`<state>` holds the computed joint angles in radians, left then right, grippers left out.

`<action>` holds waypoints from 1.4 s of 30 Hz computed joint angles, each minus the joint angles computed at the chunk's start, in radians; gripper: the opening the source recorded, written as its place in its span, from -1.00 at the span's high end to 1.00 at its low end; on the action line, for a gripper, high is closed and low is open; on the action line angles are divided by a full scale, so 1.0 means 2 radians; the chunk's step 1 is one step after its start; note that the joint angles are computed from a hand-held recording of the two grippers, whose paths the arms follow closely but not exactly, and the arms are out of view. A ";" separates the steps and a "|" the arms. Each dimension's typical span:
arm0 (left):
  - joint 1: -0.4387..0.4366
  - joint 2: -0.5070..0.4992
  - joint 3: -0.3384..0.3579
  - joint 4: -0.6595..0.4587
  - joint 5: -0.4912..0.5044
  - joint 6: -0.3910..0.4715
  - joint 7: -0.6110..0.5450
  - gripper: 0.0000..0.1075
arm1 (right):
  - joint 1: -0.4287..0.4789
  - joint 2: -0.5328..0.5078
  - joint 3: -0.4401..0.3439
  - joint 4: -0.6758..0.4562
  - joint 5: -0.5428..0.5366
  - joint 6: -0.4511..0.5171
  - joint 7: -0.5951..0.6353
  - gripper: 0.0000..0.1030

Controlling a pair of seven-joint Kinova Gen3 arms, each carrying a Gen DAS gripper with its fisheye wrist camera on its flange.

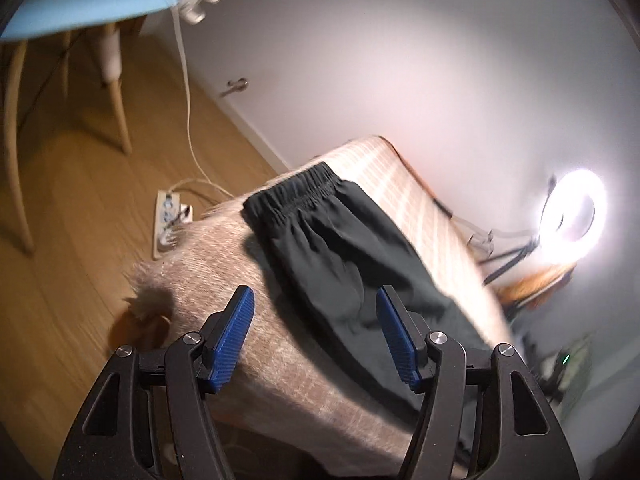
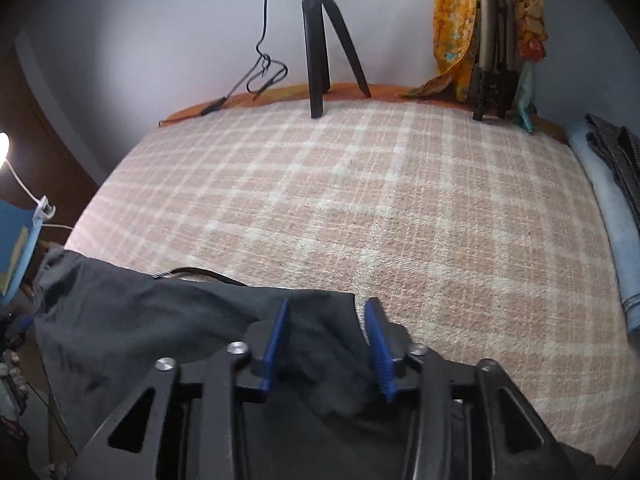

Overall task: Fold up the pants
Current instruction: 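Smooth the folded trousers flat with both open tools, then grasp the elastic waistband with the left tool and lift it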

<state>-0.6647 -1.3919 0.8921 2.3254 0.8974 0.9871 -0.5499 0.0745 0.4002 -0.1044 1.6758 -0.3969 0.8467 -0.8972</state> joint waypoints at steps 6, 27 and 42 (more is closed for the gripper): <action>-0.013 0.004 0.012 0.034 0.056 -0.036 -0.026 -0.17 | 0.033 -0.050 -0.007 0.027 -0.056 0.022 0.049 0.00; -0.095 -0.050 0.020 0.072 0.159 -0.042 -0.106 0.64 | 0.024 -0.149 0.055 0.085 -0.144 0.115 0.120 -0.04; -0.133 -0.039 -0.003 -0.049 0.030 0.011 -0.124 0.83 | 0.020 -0.159 0.067 0.098 -0.140 0.133 0.115 -0.04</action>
